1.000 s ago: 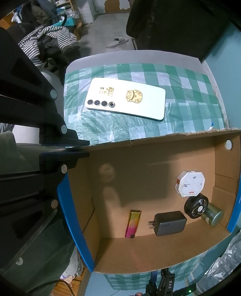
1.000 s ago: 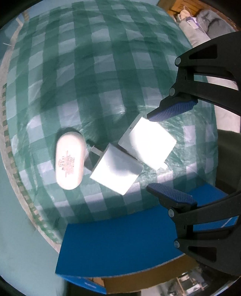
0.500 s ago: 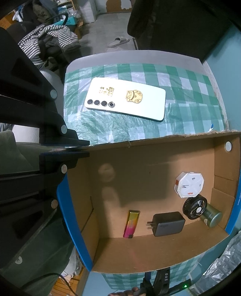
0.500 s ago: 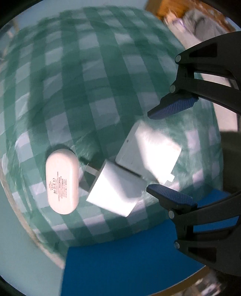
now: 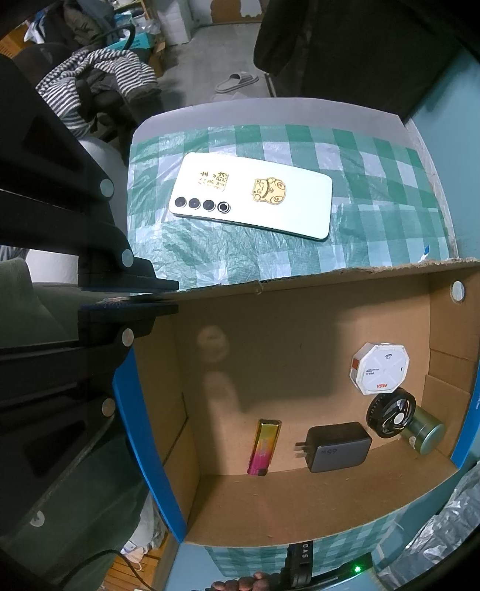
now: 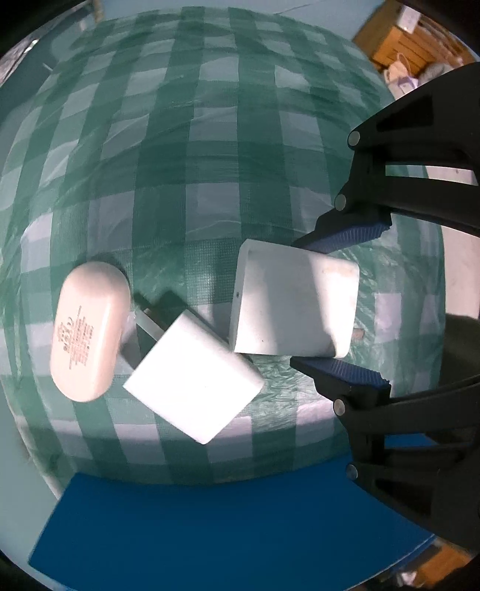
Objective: Organize rigid objects
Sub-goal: 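Grasp the white square charger with the right gripper and lift, then carry the white square charger with the right gripper into the box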
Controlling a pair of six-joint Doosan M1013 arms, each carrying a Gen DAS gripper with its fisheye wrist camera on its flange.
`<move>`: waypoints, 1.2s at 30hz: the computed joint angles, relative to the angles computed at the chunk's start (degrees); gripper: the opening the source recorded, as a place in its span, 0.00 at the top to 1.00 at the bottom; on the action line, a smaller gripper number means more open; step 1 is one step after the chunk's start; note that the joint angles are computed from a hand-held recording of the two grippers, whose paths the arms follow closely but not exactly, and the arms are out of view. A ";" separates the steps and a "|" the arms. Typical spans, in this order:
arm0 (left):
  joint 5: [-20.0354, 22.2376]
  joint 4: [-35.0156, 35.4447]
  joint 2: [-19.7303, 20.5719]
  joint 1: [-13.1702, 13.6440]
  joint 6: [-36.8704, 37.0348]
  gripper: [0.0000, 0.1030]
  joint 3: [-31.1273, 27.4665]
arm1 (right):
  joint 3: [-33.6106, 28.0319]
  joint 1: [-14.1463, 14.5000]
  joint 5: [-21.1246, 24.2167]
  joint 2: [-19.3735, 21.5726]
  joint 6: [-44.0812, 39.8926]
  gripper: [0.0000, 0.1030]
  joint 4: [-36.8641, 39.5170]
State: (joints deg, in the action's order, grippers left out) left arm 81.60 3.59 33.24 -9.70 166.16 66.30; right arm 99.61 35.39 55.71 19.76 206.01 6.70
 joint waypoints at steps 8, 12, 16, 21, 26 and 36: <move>-0.45 0.17 -0.27 -0.03 0.31 0.96 0.49 | -0.16 -1.03 2.75 0.73 -1.17 0.48 0.09; -0.32 -0.06 -0.23 0.01 0.10 0.96 0.33 | -1.39 -0.57 4.62 1.64 -2.40 0.50 -1.36; -0.27 -0.19 -0.23 0.03 0.12 0.96 0.24 | -2.34 0.52 4.69 2.16 -3.04 0.50 -0.95; -0.15 -0.19 -0.20 0.04 0.20 0.96 0.16 | -3.25 1.56 5.53 1.68 -3.20 0.50 -2.27; -0.11 -0.26 -0.13 0.05 0.39 0.96 0.01 | -4.98 2.86 6.73 1.35 -2.46 0.50 -4.31; -0.38 -0.20 -0.20 -0.01 0.63 0.96 0.17 | -9.59 2.54 11.07 0.57 -5.81 0.50 -7.58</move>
